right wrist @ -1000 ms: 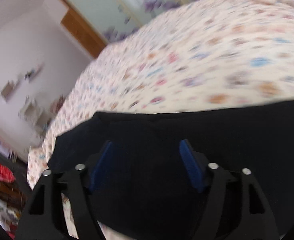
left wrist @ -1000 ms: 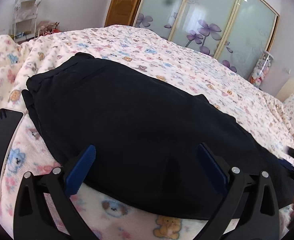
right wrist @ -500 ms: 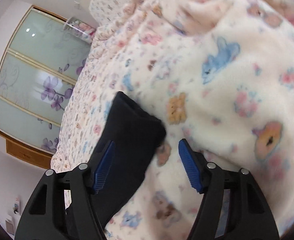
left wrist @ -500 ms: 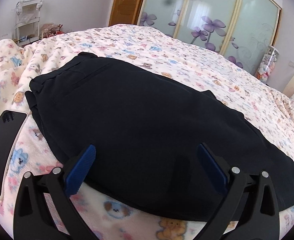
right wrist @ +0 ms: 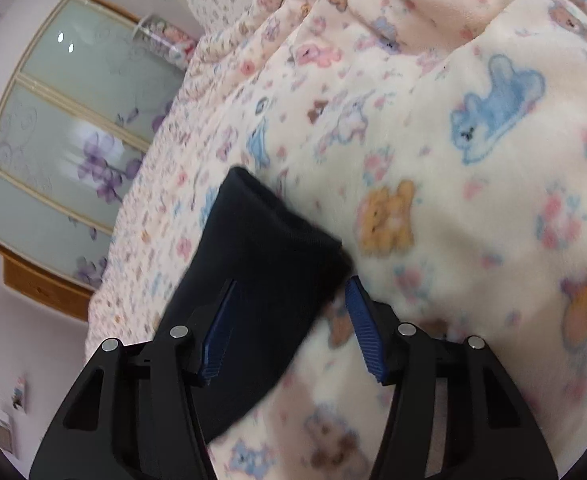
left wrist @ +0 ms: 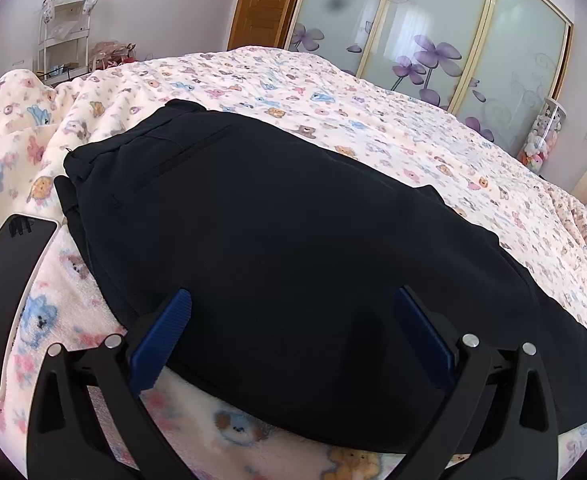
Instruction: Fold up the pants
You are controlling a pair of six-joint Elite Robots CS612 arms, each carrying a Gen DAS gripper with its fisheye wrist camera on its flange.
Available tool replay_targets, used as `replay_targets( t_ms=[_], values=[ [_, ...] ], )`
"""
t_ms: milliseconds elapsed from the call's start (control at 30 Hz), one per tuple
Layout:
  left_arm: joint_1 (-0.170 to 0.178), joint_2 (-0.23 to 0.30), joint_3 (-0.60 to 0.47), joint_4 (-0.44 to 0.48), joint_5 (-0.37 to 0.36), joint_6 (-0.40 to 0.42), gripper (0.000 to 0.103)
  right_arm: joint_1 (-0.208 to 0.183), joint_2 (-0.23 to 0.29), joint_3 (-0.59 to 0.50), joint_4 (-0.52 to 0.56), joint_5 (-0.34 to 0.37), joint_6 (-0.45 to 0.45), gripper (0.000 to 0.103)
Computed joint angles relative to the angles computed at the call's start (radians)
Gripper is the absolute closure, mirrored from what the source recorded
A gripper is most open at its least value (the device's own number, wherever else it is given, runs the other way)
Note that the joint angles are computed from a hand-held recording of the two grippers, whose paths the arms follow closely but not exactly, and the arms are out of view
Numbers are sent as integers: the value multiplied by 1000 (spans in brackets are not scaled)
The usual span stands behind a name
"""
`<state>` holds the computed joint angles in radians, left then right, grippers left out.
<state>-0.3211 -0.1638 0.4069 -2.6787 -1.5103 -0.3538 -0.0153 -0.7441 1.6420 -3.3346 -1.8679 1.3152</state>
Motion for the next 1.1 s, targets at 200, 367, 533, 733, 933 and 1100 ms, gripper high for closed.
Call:
replay_targets(
  t_ms=[200,367,533,733,933,1100],
  values=[
    [3,1,-1,-4,-15,-7,2,6,14,-1,-74,-35,-21,83],
    [2,-4,9,-6,-12,-6,2,24,24,-21,-164,-62,-107,91],
    [3,-6,14,-15,-25,-12,2,47,34,-93,-202,-33,-242,92],
    [3,-11,23,-19,-23,-11,2,96,88,-294,-172,97,-466,92],
    [4,-13,27,-25,-33,-17,2,156,214,-572,-11,278,-635,92],
    [7,-16,35,-36,-48,-24,2,192,355,-816,273,384,-688,92]
  ],
)
